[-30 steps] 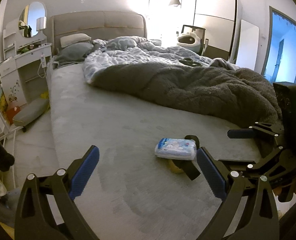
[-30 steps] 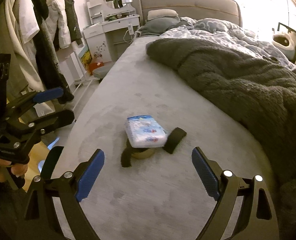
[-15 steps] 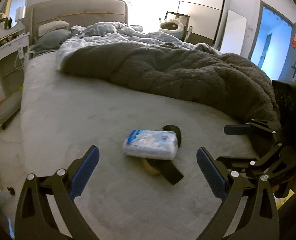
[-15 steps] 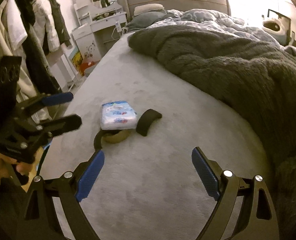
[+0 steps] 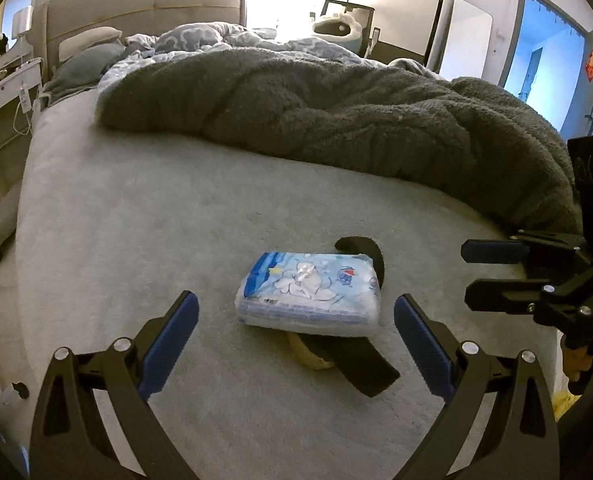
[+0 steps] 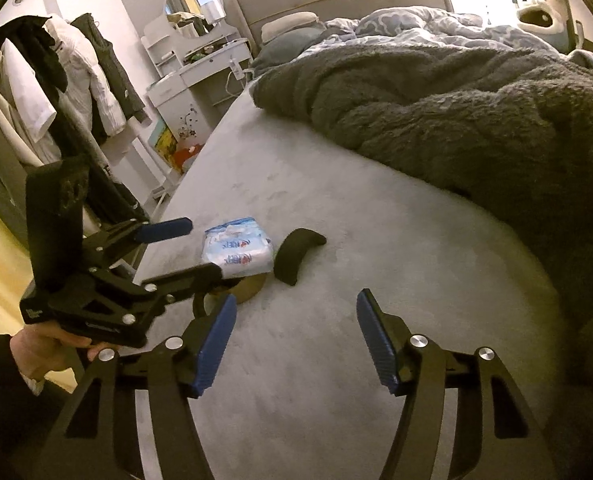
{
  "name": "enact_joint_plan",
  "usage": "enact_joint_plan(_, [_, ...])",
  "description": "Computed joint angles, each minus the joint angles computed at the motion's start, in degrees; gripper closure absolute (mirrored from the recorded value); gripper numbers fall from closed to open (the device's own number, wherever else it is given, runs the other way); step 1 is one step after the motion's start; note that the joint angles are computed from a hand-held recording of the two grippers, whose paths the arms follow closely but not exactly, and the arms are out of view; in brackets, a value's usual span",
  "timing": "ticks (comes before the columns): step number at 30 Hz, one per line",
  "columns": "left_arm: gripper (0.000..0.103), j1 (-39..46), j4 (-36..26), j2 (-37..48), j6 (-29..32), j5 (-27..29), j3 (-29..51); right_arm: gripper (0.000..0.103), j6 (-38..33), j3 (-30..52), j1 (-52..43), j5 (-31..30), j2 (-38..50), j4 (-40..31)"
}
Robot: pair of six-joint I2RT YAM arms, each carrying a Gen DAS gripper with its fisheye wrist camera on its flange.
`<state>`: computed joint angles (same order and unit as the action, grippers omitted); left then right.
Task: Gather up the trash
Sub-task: 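Close the left gripper on the blue-and-white packet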
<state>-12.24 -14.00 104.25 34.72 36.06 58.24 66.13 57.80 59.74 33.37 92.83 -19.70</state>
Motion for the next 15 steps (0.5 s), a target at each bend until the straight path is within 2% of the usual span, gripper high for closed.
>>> enact_joint_plan(4, [0.004,-0.57,0.35,1.72,-0.65,0.22,1.28,0.041,-1.02,-0.12,-1.37,-1.14,0.54,2.39])
enact_joint_plan(10, [0.005,-1.06,-2.56,4.97,-0.79,2.82,4.58,0.046,-0.98,-2.39,-3.52,-3.17,0.36,5.78])
enact_joint_plan(12, [0.009,-1.54,-2.41,5.74,-1.11,2.75,5.04,0.047,-0.76,-3.49,-4.2,-3.95,0.21,7.12])
enact_joint_plan(13, [0.018,-1.71,-3.11,6.39,-1.04,3.12,5.73,0.048,-0.66,-4.24,-4.57,-4.39,0.04,8.15])
enact_joint_plan(14, [0.021,-1.92,-3.52,6.85,-1.0,3.16,6.2,0.049,-0.43,-5.03,-4.95,-4.87,-0.14,9.38])
enact_joint_plan(15, [0.021,-1.99,-3.24,6.89,-1.08,3.17,6.09,0.049,-0.25,-5.74,-5.34,-5.33,-0.39,10.39])
